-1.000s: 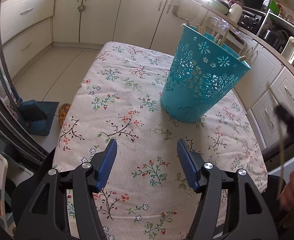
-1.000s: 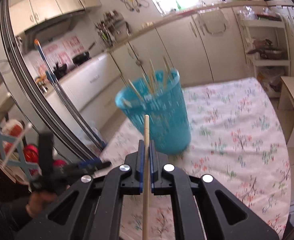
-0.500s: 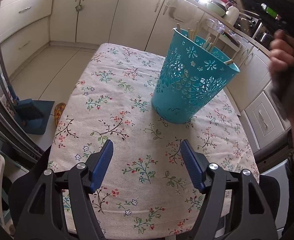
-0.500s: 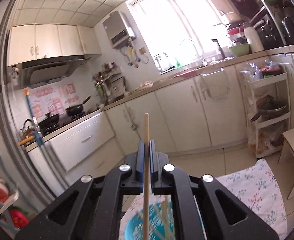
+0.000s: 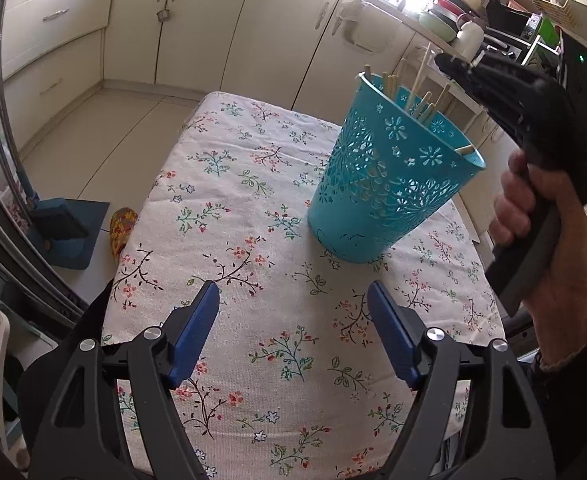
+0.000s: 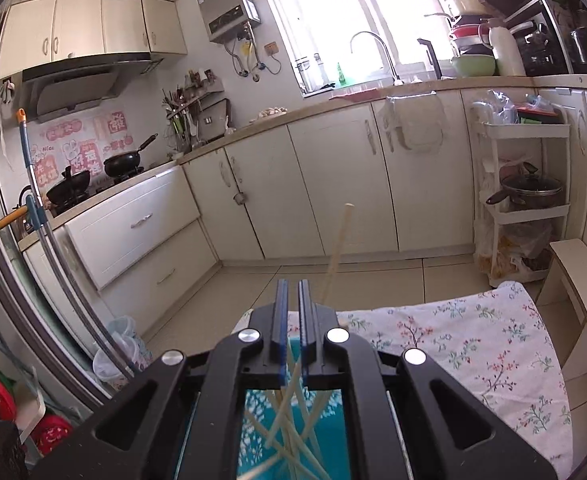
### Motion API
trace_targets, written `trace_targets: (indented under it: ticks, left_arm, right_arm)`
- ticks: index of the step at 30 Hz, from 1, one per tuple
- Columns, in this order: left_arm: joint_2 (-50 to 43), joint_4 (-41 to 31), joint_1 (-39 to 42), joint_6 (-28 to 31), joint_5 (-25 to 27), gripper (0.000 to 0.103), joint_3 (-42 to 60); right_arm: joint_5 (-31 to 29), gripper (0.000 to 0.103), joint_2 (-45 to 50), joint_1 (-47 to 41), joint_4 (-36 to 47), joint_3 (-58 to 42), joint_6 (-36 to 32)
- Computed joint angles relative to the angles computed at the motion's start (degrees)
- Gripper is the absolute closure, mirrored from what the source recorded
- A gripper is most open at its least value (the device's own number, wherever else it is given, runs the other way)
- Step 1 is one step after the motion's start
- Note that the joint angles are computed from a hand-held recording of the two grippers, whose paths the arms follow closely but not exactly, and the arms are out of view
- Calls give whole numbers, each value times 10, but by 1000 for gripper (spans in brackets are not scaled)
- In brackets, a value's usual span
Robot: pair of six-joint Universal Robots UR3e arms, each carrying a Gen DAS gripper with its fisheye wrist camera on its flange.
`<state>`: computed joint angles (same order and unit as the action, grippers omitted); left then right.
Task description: Organize utensils
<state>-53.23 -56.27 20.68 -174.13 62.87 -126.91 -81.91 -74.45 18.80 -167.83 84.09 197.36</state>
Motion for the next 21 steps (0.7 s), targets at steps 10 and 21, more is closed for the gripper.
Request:
trace_targets:
  ticks: [10,21]
  left_arm:
    - [54,-60,11,6,0,21,34]
    - [99,-127,18,22,-8,16,61]
  right_arm:
    - [16,81,-153,-25,5,159,-8]
    - [138,53,-52,-111,172,-35,28]
